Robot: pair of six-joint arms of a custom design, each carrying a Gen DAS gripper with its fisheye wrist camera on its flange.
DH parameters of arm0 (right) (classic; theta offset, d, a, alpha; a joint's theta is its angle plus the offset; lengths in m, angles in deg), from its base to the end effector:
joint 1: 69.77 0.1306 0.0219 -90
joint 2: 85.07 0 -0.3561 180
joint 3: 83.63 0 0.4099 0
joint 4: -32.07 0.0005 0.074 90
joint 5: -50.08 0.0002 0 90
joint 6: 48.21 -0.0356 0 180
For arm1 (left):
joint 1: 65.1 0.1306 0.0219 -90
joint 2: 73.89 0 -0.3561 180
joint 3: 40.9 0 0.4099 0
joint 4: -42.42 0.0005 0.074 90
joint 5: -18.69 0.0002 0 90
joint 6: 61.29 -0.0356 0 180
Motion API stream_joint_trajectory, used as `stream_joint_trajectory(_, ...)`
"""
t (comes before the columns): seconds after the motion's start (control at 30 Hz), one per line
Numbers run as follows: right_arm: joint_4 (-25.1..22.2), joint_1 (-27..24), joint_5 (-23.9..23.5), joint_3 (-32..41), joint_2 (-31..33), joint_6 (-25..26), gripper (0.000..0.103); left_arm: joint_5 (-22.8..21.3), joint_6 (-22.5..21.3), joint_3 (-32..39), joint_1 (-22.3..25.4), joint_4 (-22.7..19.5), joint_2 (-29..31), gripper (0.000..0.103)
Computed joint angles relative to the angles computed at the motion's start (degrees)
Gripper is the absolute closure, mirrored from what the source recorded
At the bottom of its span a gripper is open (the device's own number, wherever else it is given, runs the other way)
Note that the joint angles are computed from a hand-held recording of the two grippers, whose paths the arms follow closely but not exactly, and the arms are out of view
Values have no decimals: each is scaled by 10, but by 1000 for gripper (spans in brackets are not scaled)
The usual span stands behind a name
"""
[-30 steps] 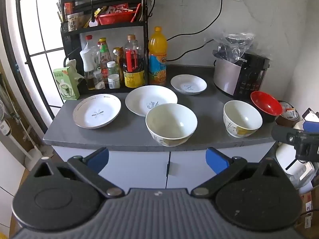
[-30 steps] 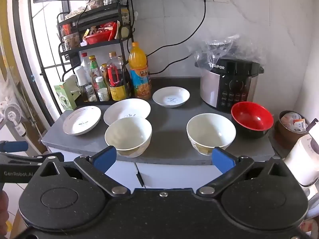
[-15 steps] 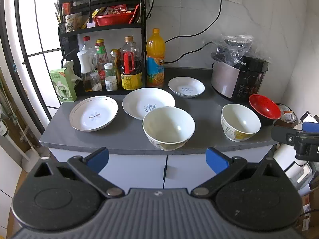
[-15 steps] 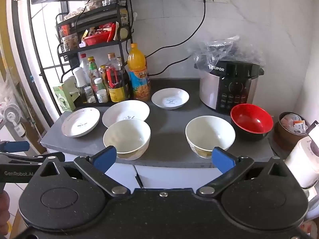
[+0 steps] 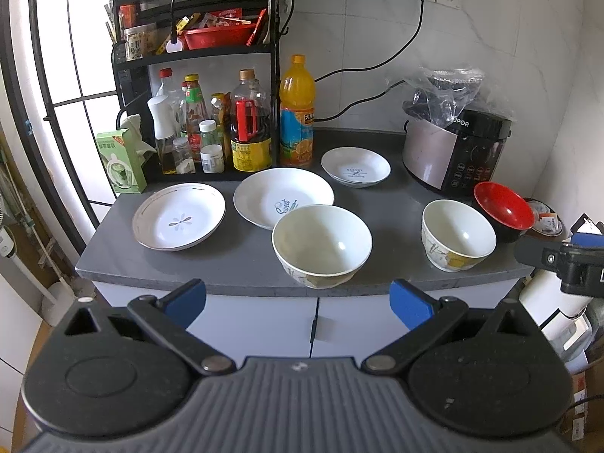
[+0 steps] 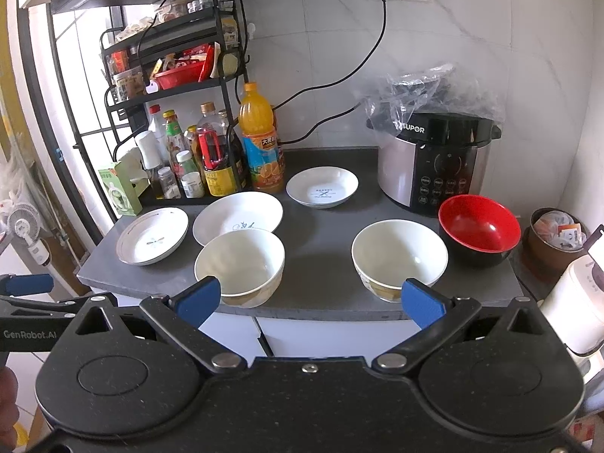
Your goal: Organize plates and bowls
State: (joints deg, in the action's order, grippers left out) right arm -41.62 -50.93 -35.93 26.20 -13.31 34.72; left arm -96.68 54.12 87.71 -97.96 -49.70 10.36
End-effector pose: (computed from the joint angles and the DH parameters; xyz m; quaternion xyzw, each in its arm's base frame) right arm 0.3058 0.1012 0.6576 -0.0753 0.8859 0.0722 0.4520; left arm 0.3024 -0.1778 0.6928 -0.0198 0.9133 0.0078 0.4068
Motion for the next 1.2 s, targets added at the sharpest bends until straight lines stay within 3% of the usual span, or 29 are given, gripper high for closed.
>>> stream_joint_trajectory(1.2, -2, -11, -9, 10, 15, 2, 0, 13, -12, -7, 10, 15, 1, 0)
